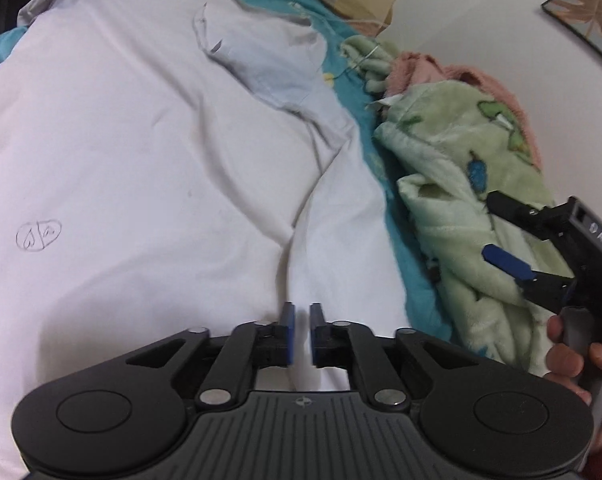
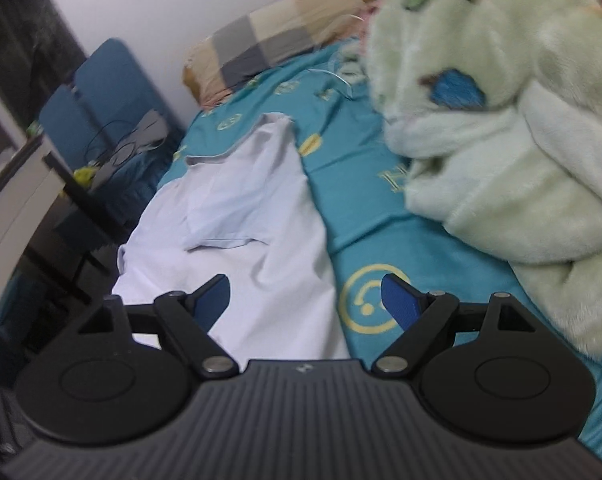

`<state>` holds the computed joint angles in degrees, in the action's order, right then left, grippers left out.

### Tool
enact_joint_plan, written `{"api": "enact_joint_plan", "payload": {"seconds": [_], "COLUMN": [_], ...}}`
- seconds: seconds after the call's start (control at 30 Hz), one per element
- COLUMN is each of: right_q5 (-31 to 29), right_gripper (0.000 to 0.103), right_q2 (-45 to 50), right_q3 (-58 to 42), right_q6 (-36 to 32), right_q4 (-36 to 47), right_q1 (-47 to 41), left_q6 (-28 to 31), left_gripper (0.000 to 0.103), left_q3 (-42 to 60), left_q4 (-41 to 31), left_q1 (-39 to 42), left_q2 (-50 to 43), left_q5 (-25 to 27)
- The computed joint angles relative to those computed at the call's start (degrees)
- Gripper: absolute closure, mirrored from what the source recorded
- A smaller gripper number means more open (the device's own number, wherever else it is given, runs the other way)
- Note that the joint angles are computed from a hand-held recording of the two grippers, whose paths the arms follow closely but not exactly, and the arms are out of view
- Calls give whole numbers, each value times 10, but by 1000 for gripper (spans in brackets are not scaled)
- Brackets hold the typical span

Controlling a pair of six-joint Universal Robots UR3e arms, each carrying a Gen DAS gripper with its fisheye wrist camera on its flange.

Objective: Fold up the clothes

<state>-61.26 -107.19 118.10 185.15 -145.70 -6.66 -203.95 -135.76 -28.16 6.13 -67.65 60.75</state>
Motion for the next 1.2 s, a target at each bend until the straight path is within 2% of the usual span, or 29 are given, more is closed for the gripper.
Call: {"api": "enact_joint_plan", "payload": {"seconds": [0.1,0.23,0.3,0.33,0.4,0.47,0.6,0.67,0.73,0.77,0.8,0.83,0.87,1.03,1.2], "right_q5": [-36,-22,-12,-9,-6,-10,-5,-1,-7,-8,-9,-10,-11,-28,-45], "right_gripper": [19,21,26,32,34,50,53,53,53,53,53,53,53,53,54], "right_q2": [3,21,41,53,74,97,141,162,178,184,187,190,193,201,207], "right_q3": [0,0,-4,-8,-14,-24,-42,-53,-64,-68,-71,-73,-76,-78,-83], "right_q6": [12,31,36,34,27,7,-21,-30,-29,-28,-28,-29,-29,-43,-57], "right_q4": [-36,-58,-63,-61,-61,-54,-40,-37,-38,-37,-31,-26,-21,5,16], "right_q1": [34,43,50,55,65,79,106,114,119,120,121,121,122,135,153], "left_q6": [-22,-77,-115,-137,-168,-192,-228,-244,-260,-257,-254,-250,-240,-191,-132], "left_gripper": [73,55,55,53,51,51,51,55,67,68,75,90,98,101,101], "left_q3": [0,57,117,157,247,339,480,525,561,573,584,596,613,696,874], "left_q4": [9,97,158,181,206,202,166,149,145,146,147,147,135,99,-53], "left_q1": [30,48,45,39,22,9,-2,-7,-12,-13,-14,-15,-17,-16,-19], "left_q2": [8,-96,-191,-245,-346,-431,-553,-591,-623,-631,-639,-647,-652,-662,-704], "left_q5": [-28,-30,-19,-8,28,65,107,127,144,148,153,158,167,194,261]}}
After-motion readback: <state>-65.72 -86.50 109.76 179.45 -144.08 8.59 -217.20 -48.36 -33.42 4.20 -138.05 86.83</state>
